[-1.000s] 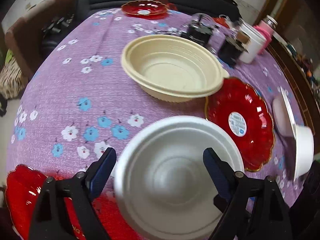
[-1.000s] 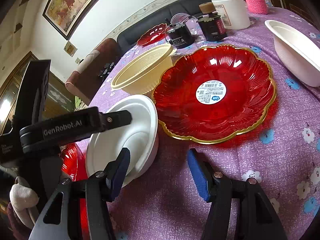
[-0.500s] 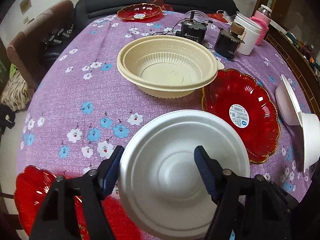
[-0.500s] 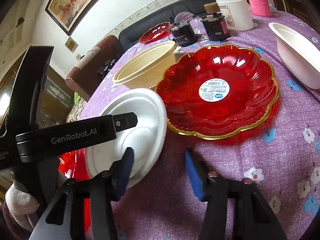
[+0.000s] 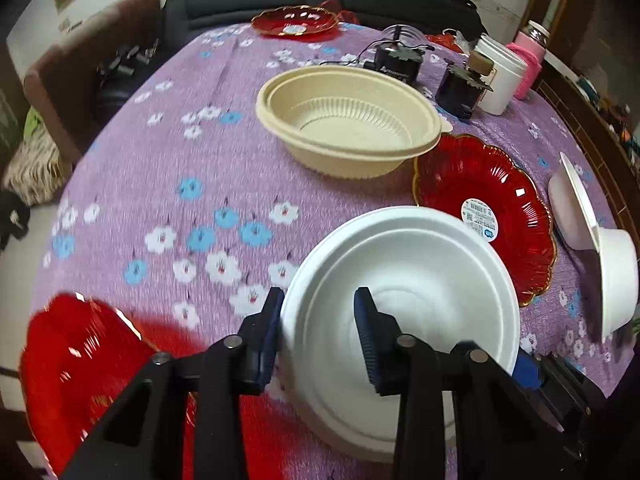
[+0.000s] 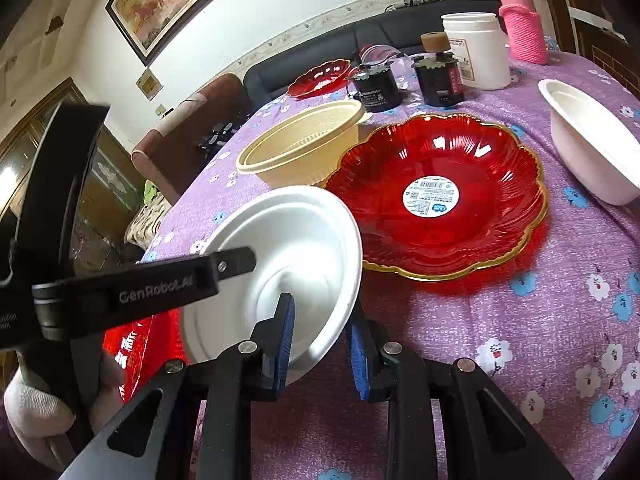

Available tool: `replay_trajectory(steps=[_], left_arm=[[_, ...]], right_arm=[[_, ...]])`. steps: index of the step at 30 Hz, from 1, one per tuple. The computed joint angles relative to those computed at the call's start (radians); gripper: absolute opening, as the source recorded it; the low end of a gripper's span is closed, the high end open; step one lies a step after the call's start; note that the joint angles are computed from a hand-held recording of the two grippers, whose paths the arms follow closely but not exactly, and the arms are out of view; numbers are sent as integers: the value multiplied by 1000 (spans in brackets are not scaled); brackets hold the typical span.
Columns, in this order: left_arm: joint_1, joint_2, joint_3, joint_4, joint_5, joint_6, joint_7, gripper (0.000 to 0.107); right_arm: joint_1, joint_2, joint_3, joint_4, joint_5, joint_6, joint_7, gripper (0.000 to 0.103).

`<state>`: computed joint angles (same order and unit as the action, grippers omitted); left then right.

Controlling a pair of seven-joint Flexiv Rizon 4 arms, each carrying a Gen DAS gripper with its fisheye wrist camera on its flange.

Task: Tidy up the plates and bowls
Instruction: 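Close the left gripper on the white bowl rim and lift, then lower the white bowl onto the red plate and open the left gripper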

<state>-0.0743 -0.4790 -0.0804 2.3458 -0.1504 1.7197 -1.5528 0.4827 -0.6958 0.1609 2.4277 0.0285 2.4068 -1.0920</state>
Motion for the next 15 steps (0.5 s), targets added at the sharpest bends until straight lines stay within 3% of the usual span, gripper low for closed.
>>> replay_trajectory(steps=[3,12,15], left_arm=[[49,15,-47,34,9,24,-9,34],[91,94,-79,115,51,82,-45,34],[164,137,-130,163,93,112,-67,34]], right_arm=[[2,1,-1,3,2,8,-7,28],[52,11,-5,16,70,62,-58,27],[55,32,10,31,79,87,-49,27]])
